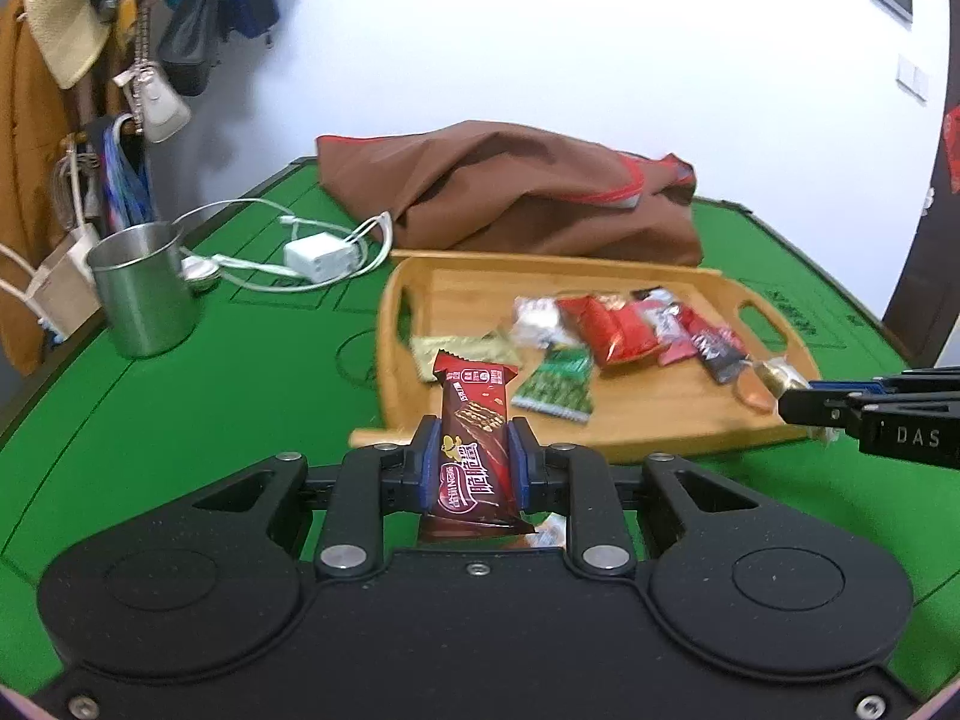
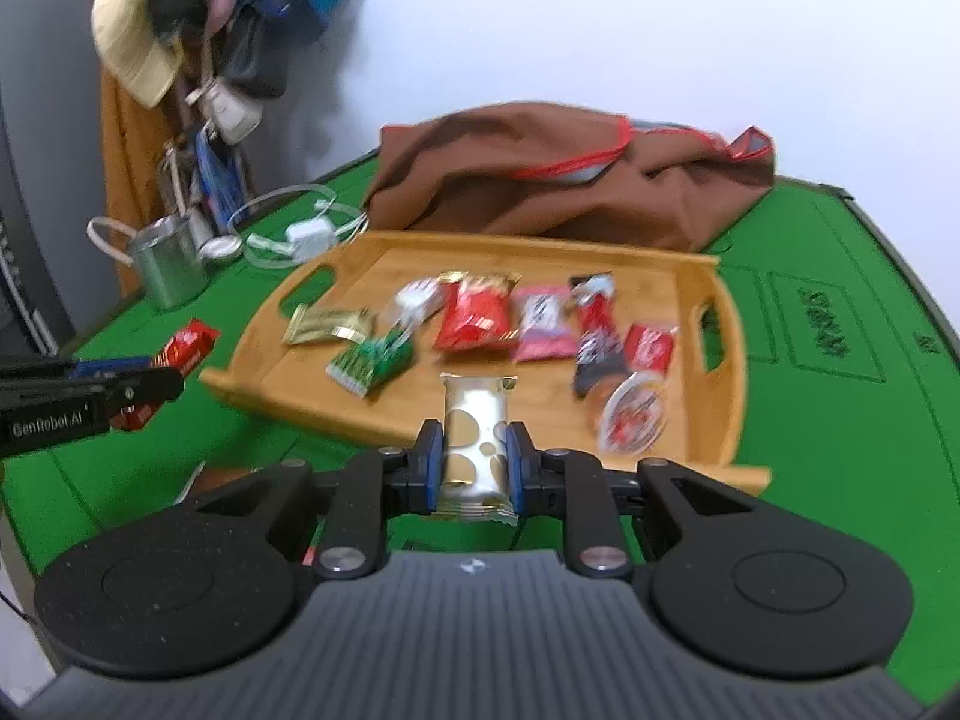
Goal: Organize snacks
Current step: 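Carry the chocolate bar with the left tool while the right tool carries the white-gold bar over the tray, then open both tools to release the chocolate bar and white-gold bar on the tray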
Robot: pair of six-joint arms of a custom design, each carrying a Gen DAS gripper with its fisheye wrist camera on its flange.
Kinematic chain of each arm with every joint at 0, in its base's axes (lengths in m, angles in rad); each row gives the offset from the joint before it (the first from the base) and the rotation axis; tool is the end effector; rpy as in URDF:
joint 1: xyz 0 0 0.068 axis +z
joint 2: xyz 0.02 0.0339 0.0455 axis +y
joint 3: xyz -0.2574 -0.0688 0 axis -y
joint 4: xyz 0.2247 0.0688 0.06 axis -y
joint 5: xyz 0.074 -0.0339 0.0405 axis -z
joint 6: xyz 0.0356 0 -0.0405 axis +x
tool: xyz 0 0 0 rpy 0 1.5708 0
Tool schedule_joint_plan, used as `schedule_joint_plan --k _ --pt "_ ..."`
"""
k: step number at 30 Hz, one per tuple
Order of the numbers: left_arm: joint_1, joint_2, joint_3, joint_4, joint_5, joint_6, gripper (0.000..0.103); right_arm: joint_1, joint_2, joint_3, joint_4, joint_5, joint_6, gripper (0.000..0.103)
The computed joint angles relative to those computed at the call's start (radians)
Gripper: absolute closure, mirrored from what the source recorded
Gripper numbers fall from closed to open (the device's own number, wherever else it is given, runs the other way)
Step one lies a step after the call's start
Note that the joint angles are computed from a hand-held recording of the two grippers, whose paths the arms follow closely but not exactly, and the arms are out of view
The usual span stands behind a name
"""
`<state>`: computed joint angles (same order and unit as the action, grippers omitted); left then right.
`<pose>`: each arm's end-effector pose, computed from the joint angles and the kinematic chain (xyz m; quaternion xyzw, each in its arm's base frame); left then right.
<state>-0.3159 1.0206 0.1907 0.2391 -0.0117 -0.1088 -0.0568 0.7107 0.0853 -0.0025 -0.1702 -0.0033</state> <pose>0.1640 -0.0532 0.1466 0.0885 0.8779 -0.0941 0.4611 0.1306 -0.0014 0.1344 -0.0148 0.8884 0.0621 0.4546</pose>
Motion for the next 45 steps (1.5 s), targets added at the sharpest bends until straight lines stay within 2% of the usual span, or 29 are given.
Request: schedule_joint_plan --k 3,7,11,14,18,22,25,30,45 --pt "0.010 0.089 0.064 0.021 0.032 -0.004 0.081 -0.071 0.063 0.042 0.030 -0.022 -0.014 0.077" --pt "0.004 0.235 0.167 0.049 0.030 -0.001 0.081 -0.156 0.227 0.119 0.104 -0.052 -0.018 0.077" --pt "0.012 0.395 0.289 0.065 0.044 -0.012 0.081 -0.167 0.393 0.202 0.155 -0.037 -0.007 0.077" --pt "0.010 0.512 0.382 0.073 0.035 -0.025 0.081 -0.150 0.530 0.294 0.147 -0.017 -0.025 0.077" --pt "0.013 0.655 0.524 0.034 0.035 -0.046 0.081 -0.108 0.710 0.424 0.140 0.078 -0.014 0.077" --pt "0.014 0.794 0.674 -0.013 0.014 -0.053 0.081 -0.116 0.859 0.538 0.133 0.092 -0.015 0.077" --pt "0.018 0.876 0.768 -0.060 0.010 -0.056 0.081 -0.129 0.969 0.633 0.075 0.079 -0.035 0.077" --pt "0.016 0.962 0.844 -0.100 -0.003 -0.066 0.081 -0.127 1.035 0.648 0.107 0.119 -0.030 0.077" --pt "0.006 0.997 0.857 -0.083 -0.018 -0.046 0.080 -0.142 1.096 0.660 0.150 0.111 -0.021 0.077"
